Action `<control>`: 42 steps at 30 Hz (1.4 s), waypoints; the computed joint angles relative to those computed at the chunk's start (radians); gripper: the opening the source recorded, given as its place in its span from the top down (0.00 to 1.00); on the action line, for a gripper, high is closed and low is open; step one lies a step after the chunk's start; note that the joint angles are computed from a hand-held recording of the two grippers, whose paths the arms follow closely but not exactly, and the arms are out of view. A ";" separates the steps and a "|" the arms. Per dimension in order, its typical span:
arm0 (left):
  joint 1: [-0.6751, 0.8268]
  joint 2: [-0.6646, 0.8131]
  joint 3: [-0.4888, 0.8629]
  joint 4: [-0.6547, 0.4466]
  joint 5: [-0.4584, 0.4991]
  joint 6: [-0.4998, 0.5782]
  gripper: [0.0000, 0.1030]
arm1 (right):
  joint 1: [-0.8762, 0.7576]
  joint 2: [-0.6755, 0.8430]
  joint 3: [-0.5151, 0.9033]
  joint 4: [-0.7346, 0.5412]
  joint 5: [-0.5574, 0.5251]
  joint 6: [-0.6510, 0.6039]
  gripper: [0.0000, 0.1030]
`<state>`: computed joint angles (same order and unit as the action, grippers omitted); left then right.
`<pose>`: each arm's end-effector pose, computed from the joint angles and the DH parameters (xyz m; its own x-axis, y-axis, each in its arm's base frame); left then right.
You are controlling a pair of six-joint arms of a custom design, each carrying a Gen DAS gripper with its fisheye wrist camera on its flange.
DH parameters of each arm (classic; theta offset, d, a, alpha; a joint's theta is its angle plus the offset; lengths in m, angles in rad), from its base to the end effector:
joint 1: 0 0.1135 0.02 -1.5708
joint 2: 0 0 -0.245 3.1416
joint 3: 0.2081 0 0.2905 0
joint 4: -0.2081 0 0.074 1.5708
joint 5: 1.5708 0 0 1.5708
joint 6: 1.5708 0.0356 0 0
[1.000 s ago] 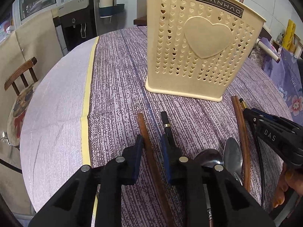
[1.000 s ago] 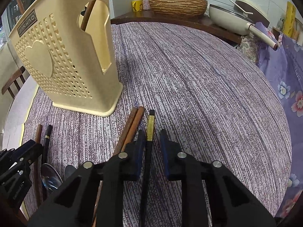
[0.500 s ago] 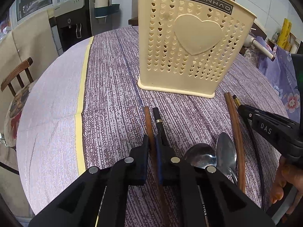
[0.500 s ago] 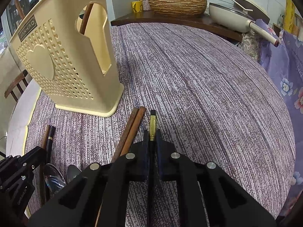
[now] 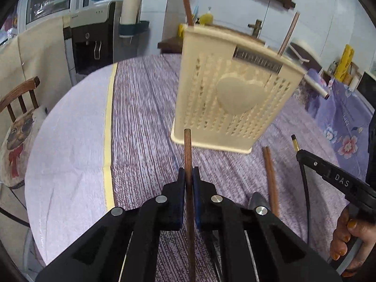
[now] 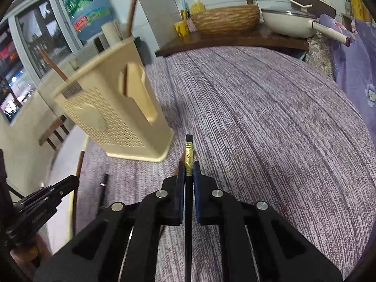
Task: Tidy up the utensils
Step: 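Lift the black chopsticks upright with both tools and carry them over the holder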
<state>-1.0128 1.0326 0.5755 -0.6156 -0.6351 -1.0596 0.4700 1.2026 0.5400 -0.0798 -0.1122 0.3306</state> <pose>0.1371 -0.1797 0.1621 -0.6923 -0.2169 -0.6883 -0.1450 0.9761 -0.1617 0.2420 0.1274 0.1406 -0.7401 -0.0141 -0.6724 -0.2996 0.9020 0.3108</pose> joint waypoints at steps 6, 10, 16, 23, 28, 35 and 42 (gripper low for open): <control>-0.076 -0.133 0.040 -0.121 -0.119 -0.009 0.93 | -0.065 -0.303 -0.070 -0.081 -0.147 -0.045 0.92; -0.124 -0.184 0.083 -0.199 -0.209 -0.017 0.93 | -0.102 -0.510 -0.088 -0.179 -0.220 -0.081 0.92; -0.199 -0.206 0.117 -0.258 -0.294 -0.012 0.93 | -0.129 -0.677 -0.054 -0.344 -0.264 -0.169 0.92; -0.214 -0.265 0.101 -0.261 -0.288 0.003 0.93 | -0.129 -0.717 -0.028 -0.410 -0.274 -0.199 0.92; -0.239 -0.277 0.107 -0.293 -0.310 -0.021 0.93 | -0.124 -0.723 -0.020 -0.421 -0.273 -0.209 0.92; -0.256 -0.302 0.113 -0.314 -0.319 -0.020 0.93 | -0.151 -0.702 0.007 -0.427 -0.319 -0.231 0.92; -0.251 -0.326 0.136 -0.324 -0.312 0.013 0.93 | -0.174 -0.673 0.042 -0.433 -0.375 -0.235 0.92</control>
